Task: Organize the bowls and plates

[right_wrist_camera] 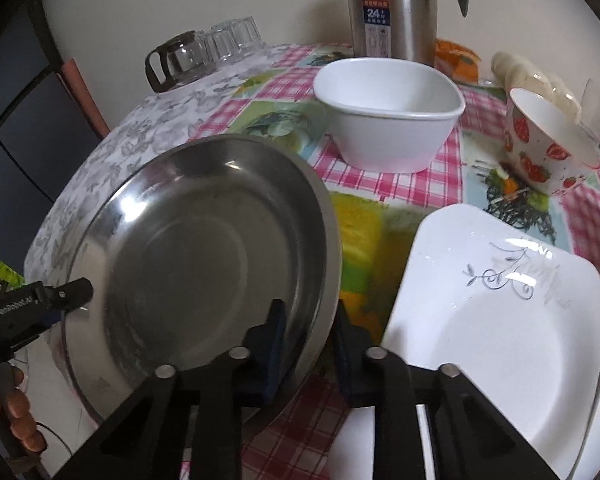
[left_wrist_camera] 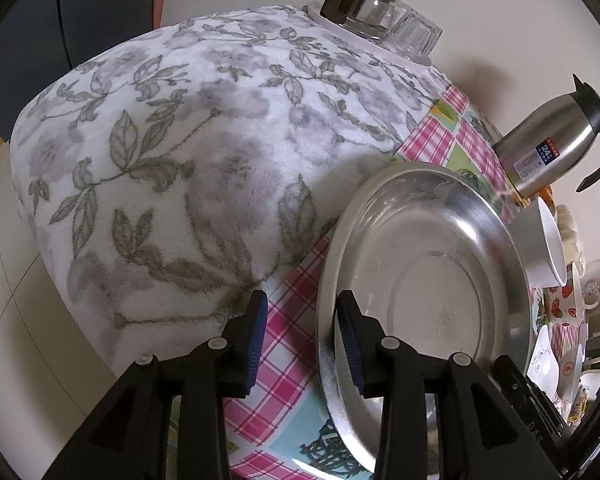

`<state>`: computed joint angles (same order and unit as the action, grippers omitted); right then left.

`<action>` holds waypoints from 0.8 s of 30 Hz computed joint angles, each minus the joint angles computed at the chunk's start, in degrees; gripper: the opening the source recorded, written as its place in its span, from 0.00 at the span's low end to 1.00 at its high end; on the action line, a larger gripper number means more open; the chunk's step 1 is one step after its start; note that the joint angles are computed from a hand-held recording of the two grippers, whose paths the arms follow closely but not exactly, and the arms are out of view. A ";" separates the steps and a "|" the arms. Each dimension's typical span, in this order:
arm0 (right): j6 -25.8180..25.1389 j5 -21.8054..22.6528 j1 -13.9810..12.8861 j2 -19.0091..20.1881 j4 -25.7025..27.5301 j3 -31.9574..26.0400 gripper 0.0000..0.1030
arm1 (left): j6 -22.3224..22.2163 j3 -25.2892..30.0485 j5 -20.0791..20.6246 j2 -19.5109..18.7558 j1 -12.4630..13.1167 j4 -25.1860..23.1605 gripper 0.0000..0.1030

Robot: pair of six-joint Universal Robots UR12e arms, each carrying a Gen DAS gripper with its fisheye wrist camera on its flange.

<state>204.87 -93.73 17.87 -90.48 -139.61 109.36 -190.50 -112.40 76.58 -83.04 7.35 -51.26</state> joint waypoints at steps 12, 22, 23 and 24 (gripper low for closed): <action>-3.11 -1.06 1.28 -0.79 -2.40 -0.37 0.18 | 0.95 0.19 2.21 0.90 -0.78 -0.13 0.14; -3.03 -0.53 1.02 -2.86 -4.81 0.45 0.18 | 2.10 0.72 4.59 2.72 -2.17 1.20 0.14; -2.92 -0.51 0.89 -3.20 -5.25 0.59 0.18 | 2.06 0.93 4.78 2.98 -2.48 1.50 0.14; -2.82 -0.49 0.73 -3.55 -5.68 0.69 0.18 | 2.12 1.20 5.05 3.11 -2.81 1.64 0.14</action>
<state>202.05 -94.21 18.60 -94.02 -145.29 110.05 -188.38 -111.20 81.64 -79.93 4.54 -49.62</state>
